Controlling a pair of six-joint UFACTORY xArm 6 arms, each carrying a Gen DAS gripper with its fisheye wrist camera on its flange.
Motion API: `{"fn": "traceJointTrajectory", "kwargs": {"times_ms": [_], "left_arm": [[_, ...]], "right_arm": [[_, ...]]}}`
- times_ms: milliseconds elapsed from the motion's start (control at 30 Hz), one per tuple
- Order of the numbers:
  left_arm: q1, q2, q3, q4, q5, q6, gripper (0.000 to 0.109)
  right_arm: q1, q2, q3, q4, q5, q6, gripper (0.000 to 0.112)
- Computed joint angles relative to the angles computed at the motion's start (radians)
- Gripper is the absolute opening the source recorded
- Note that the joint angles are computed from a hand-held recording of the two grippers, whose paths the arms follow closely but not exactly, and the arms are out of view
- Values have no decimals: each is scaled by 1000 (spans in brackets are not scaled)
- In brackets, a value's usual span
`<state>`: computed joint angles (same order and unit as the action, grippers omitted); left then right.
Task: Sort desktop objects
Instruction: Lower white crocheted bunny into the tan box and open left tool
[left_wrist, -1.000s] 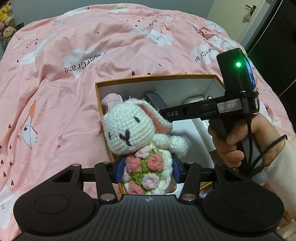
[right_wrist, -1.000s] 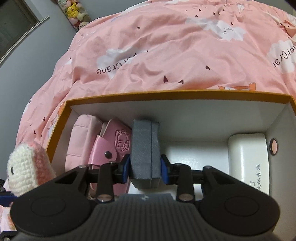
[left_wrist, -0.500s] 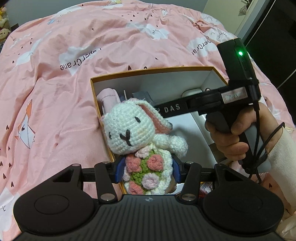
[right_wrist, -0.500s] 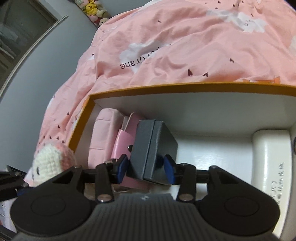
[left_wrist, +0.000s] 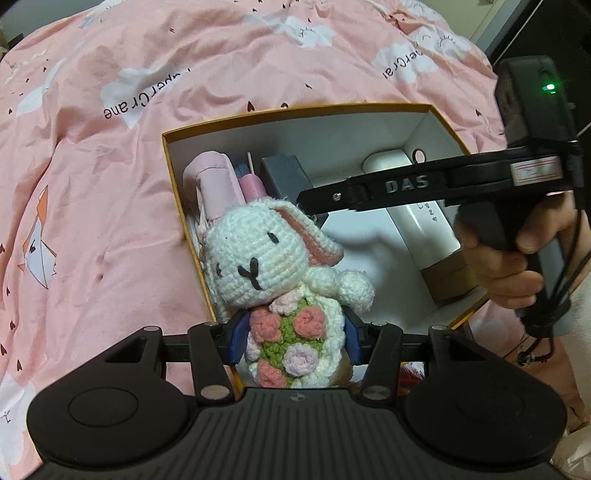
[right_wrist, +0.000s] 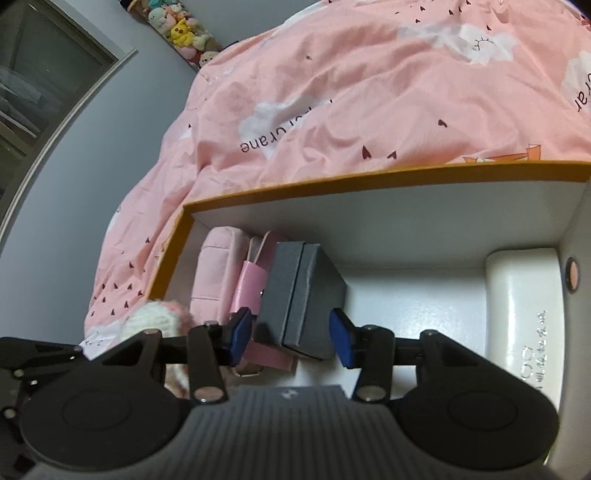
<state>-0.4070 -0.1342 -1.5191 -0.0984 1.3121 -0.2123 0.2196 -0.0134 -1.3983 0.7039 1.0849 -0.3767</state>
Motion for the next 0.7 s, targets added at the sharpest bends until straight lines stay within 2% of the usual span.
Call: {"fn": "traceJointTrajectory", "kwargs": {"times_ms": [100,267,433,600,700], "left_arm": [[1,26,-37,-3,32,3,58],[-3,50,-80,5,80,28,60],[-12,57,-96,15,104,66,60],[-22,74,-124,29,127,98,60],[-23,68,-108,22,114,121,60]], "right_arm": [[-23,-6,-7,25,41,1,50],[-79,-21,-18,141,214,-21,50],[-116,-23,-15,234,324,8,51],[-85,-39,-7,190,288,0,56],[-82,-21,-14,206,324,-7,58]]}}
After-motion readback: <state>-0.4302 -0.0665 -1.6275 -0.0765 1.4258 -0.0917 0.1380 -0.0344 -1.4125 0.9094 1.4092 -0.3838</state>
